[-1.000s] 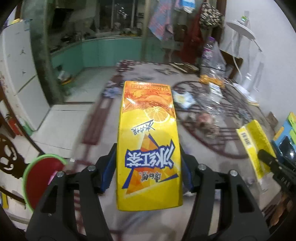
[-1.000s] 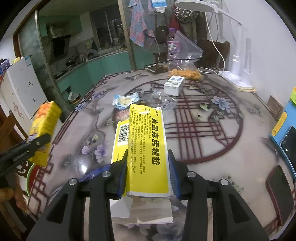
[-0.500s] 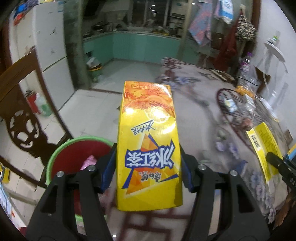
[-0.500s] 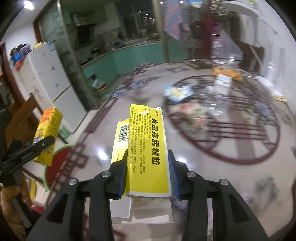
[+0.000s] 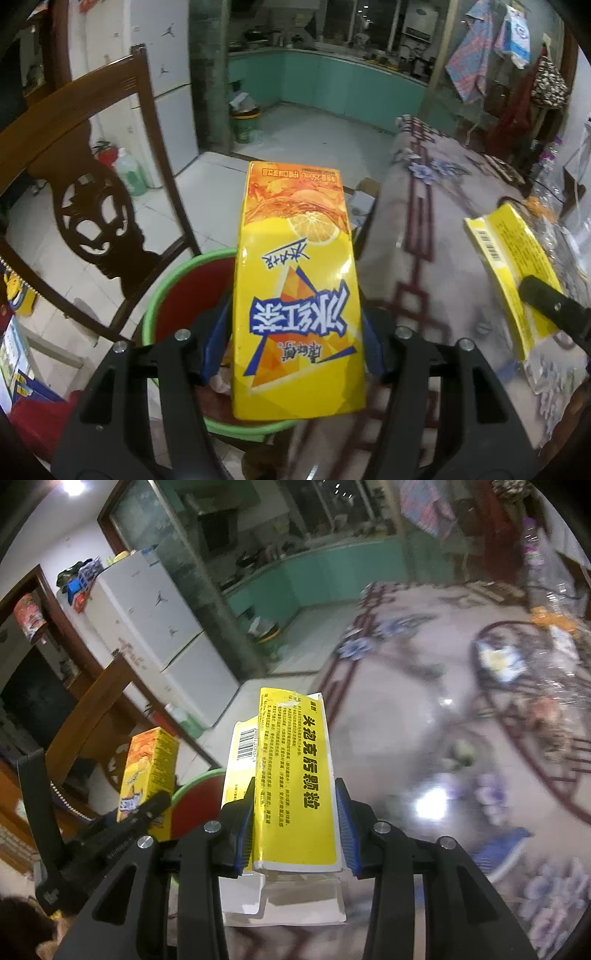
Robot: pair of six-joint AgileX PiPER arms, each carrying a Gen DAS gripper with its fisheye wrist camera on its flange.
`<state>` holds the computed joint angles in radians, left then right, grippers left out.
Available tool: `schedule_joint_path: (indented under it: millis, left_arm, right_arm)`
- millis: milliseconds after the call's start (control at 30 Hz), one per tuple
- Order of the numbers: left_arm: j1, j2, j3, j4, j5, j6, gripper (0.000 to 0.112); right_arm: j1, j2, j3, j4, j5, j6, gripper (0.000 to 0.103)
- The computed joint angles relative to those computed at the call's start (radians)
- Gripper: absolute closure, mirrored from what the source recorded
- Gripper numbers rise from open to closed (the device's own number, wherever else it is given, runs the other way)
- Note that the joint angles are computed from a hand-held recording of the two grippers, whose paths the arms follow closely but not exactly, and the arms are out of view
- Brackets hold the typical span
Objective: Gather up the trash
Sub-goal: 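Carry both yellow boxes over the red bucket and open both grippers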
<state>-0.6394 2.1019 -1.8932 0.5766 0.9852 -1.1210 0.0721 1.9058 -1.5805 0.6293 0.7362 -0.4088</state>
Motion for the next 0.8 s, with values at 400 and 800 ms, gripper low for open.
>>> schedule_joint_path:
  millis: [400, 800]
  left_arm:
    - [0.081, -0.062, 0.144, -0.037, -0.008, -0.093, 0.054]
    - [0.094, -0.079, 0.177, -0.012, 0.038, -0.174, 0.049]
  right_arm:
    - [0.136, 0.211, -0.307, -0.067, 0.157, 0.137, 0.065]
    - [0.167, 0.256, -0.362, -0.068, 0.183, 0.125, 0.045]
